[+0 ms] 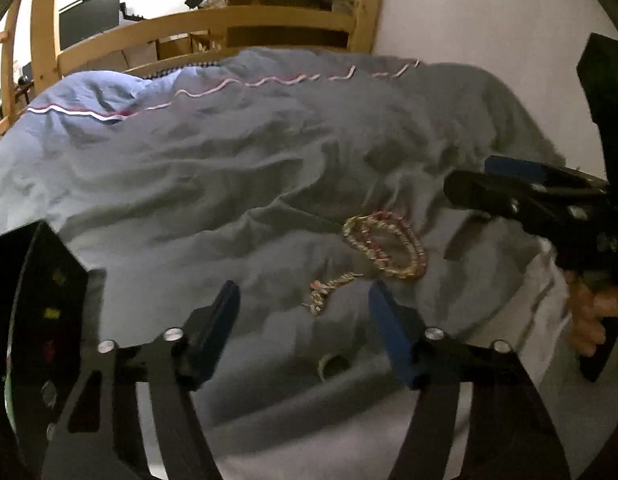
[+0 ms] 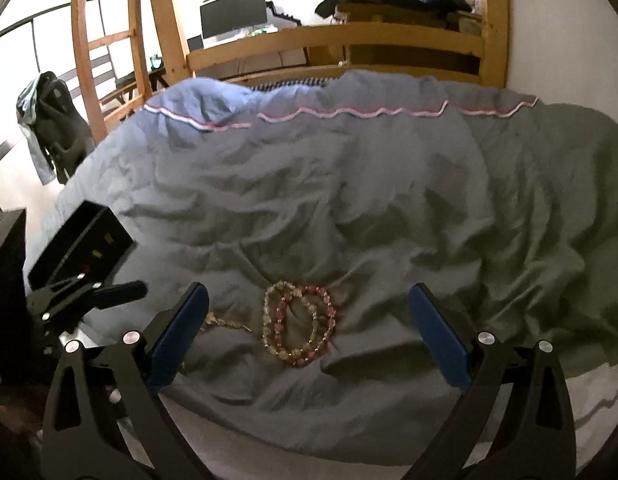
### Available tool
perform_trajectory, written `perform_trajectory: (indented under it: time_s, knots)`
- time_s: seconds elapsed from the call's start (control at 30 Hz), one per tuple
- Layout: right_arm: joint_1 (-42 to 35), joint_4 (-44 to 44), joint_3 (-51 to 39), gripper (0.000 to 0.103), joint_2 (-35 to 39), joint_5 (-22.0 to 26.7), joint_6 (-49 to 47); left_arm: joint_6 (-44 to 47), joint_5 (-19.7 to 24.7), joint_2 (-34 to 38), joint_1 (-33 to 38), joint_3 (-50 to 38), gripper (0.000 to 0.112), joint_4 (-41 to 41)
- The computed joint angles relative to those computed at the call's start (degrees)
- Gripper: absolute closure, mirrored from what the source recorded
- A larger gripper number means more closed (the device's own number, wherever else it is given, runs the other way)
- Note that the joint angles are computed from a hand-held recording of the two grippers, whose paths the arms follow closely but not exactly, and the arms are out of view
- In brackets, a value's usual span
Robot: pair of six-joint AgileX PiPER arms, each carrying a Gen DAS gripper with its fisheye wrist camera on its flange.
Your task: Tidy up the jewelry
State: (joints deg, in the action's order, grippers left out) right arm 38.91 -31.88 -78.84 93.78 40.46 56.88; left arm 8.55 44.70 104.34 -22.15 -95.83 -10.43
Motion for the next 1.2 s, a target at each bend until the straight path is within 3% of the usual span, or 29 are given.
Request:
perform_trajectory:
  time_s: [0.07,0.2,0.27,0.33,0.43,0.5,0.6,0.83,1.2]
  knots:
    - [-1.1,2.5,-0.4,0.025,1.7,-1.0,-1.8,1.3,-0.2,1.7,0.4,-1.5,0.049,-1.4]
    - [-4.0,10.3,-1.8,0.04,5.5,-1.8,-7.3,5.3,0.0,4.7,0.4,-3.6,0.055,-3.8]
    - [-4.8,13.5,-2.7,0.049,7.2,-1.4,-10.1,5.8,1.7,6.6,-0.2,-5.3,0.067,-3.5]
    - [-5.2,16.1,-4.1,0.058,9.3,-0.3,-12.9,6.0,2.0,7.2,-0.8,-5.5,0.072,-2.8]
    - [-4.5,14.9,-6.7,0.073,12.4,2.4,-13.0,6.7,2.8,7.9,-0.5,-6.2,0.097,-3.7]
    - [-4.8,14.4,-5.7,0.087,11.8,0.8,-12.0,6.3,2.6,7.7,0.1,-6.1,0.101,-4.3]
    - [-4.9,12.8,-3.3,0.091,9.5,-2.3,-9.4,6.3,2.1,6.7,0.5,-5.4,0.101,-5.1]
    - [-2.0,-0.5,1.6,0.091,3.7,-8.1,2.3,5.4,2.0,4.5,0.7,-5.2,0.102,-5.1]
    - [-2.6,-1.6,4.9,0.091,-0.6,-12.6,5.3,4.1,1.9,0.9,1.6,-2.7,0.102,-5.6]
